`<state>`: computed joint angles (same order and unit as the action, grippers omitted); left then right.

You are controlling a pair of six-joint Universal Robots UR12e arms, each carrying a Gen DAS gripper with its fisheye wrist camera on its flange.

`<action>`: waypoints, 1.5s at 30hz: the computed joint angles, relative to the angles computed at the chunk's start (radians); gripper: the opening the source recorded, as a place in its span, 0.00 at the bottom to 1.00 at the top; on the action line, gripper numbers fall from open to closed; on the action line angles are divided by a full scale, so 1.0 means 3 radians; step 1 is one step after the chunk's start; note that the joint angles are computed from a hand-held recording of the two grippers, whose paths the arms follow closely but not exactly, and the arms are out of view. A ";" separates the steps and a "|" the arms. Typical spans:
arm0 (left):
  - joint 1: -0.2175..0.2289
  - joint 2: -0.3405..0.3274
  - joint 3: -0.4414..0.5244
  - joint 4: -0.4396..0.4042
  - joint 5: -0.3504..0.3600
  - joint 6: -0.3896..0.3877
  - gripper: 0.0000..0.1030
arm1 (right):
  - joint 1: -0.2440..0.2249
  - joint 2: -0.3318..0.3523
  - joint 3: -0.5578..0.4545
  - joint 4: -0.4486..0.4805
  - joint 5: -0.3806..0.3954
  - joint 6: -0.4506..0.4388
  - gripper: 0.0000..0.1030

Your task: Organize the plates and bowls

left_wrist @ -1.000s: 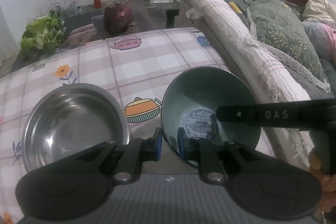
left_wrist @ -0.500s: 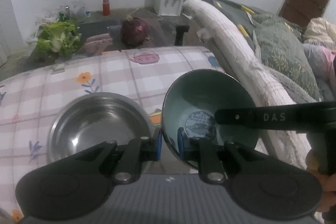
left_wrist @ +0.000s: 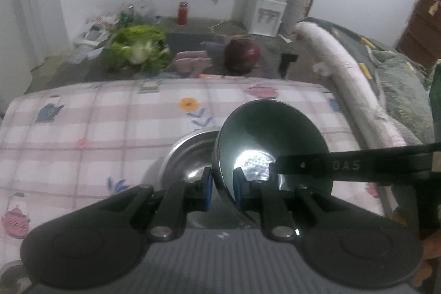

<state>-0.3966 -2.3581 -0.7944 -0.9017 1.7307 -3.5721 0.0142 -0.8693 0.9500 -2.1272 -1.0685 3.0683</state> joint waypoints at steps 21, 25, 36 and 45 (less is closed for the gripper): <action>0.0084 -0.0110 0.0031 -0.0330 -0.0097 0.0077 0.23 | 0.0182 0.0244 -0.0192 0.0032 -0.0474 -0.0203 0.28; 0.0071 -0.0082 0.0034 -0.0315 -0.0049 0.0153 0.49 | 0.0163 0.0184 -0.0102 -0.0173 -0.0403 -0.0187 0.48; 0.0060 0.0491 -0.0748 0.0165 0.0096 0.0486 0.71 | 0.0000 -0.0339 0.0628 -0.0734 0.0066 -0.0033 0.53; 0.0105 0.1361 -0.2008 0.0951 0.0194 0.0118 0.85 | -0.0150 -0.0983 0.1492 -0.1194 0.0499 -0.0023 0.55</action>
